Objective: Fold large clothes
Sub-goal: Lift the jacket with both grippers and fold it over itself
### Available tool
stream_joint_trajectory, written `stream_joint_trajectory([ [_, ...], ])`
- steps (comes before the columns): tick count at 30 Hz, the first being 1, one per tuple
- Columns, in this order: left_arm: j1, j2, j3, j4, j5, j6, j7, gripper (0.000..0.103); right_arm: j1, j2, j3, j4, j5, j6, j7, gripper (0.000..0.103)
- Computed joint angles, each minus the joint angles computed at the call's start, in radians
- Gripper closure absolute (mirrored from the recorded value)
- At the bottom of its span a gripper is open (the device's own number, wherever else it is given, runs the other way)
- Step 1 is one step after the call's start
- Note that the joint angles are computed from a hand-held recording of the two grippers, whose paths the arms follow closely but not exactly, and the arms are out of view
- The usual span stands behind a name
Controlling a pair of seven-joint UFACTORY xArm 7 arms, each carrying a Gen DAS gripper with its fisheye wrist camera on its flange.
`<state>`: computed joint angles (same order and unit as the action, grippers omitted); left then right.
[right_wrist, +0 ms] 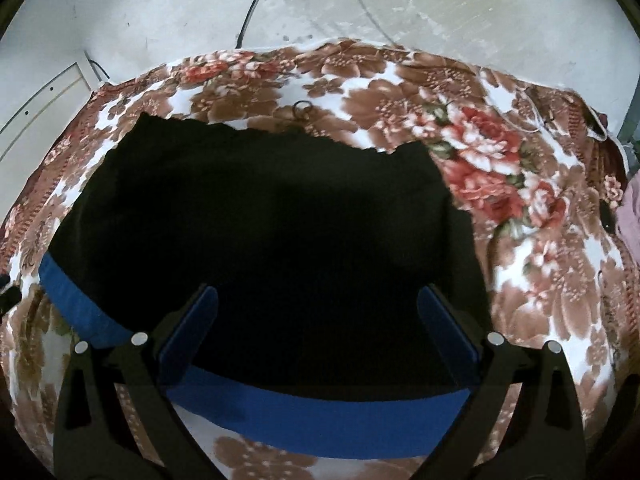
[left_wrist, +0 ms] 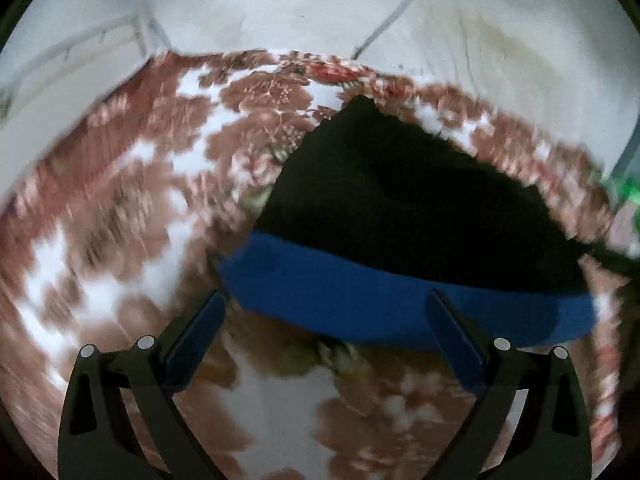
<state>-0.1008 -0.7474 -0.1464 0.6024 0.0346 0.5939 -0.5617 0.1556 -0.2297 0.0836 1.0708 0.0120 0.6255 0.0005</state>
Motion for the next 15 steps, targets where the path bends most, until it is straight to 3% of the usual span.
stream_joint_trajectory([
  [6, -0.068, -0.049, 0.082, -0.203, -0.201, -0.219, -0.117, 0.005, 0.007, 0.047, 0.034, 0.025, -0.064, 0.014, 0.070, 0.005],
  [8, -0.120, -0.003, 0.117, -0.229, -0.249, -0.334, -0.114, 0.005, 0.013, 0.062, 0.042, 0.028, -0.089, 0.015, 0.091, 0.005],
  [15, -0.202, 0.230, 0.167, -0.228, -0.279, -0.670, -0.119, 0.005, 0.029, 0.102, 0.040, 0.025, -0.122, 0.016, 0.128, 0.005],
])
